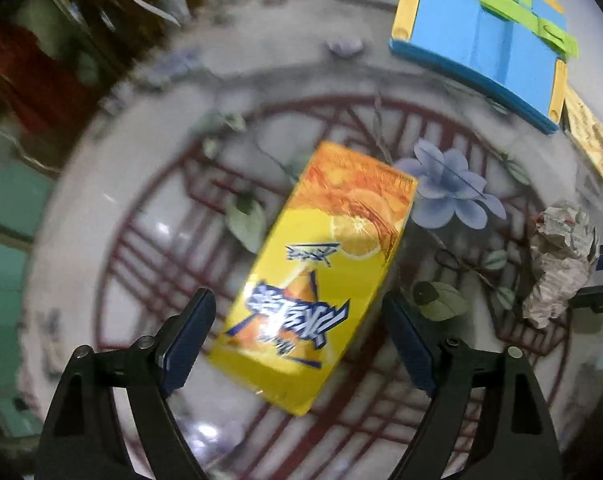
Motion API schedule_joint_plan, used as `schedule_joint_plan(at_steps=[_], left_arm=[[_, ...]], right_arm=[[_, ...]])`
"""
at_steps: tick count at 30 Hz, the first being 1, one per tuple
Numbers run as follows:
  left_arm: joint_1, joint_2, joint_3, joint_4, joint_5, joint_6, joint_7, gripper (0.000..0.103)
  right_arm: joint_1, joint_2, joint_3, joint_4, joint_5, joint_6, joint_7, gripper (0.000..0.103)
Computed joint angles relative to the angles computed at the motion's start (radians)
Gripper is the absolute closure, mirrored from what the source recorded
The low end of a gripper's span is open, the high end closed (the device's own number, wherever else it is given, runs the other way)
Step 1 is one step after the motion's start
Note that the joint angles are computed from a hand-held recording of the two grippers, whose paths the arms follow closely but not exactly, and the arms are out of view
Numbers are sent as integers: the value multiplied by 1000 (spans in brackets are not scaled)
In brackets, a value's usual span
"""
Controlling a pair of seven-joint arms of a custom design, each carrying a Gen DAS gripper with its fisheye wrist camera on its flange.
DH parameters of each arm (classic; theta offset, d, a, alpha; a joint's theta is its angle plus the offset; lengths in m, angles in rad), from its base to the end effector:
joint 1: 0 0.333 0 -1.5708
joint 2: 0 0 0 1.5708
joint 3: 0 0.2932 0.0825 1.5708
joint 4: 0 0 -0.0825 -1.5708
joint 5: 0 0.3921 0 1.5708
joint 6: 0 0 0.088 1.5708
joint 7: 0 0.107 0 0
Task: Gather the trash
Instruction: 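Grasp yellow juice box with left gripper while right gripper grasps crumpled newspaper, then carry the juice box and crumpled newspaper over the red bin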
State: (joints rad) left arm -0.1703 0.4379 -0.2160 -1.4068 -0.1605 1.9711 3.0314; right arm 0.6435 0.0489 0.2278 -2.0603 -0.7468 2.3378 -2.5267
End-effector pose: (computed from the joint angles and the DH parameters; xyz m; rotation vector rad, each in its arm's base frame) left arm 0.6526 -0.2501 0.4494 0.2996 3.0280 -0.4090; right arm 0.3875 0.4420 0.4116 -0.9080 2.3978 -0.3680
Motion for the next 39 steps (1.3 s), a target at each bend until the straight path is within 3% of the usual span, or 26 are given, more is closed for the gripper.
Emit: schedule_joint_plan(at_steps=[2, 5, 8, 11, 15, 19, 23, 28, 39], left_arm=[[6, -3, -3, -15, -15, 13, 7, 34], [34, -40, -10, -70, -76, 39, 27, 45], [76, -103, -9, -138, -170, 44, 35, 45], [106, -191, 11, -228, -257, 80, -35, 45], [139, -348, 48, -399, -348, 182, -77, 45], [171, -443, 101, -471, -357, 161, -195, 45], [205, -455, 138, -464, -348, 141, -302, 45], [248, -494, 171, -501, -363, 205, -300, 44], [352, -450, 225, -425, -403, 210, -358, 44]], right_arm=[[0, 4, -1, 7, -2, -4, 0, 82], [0, 9, -3, 10, -4, 2, -2, 82], [-3, 18, -7, 20, 4, 9, -26, 82], [-2, 27, -10, 45, 3, 3, -63, 82], [5, 48, -14, 96, -18, -7, -93, 82], [22, 82, -19, 171, -41, -34, -120, 82], [51, 129, -24, 273, -51, -96, -165, 82], [97, 198, -38, 401, -48, -151, -229, 82], [218, 436, -107, 775, 5, -230, -436, 82]])
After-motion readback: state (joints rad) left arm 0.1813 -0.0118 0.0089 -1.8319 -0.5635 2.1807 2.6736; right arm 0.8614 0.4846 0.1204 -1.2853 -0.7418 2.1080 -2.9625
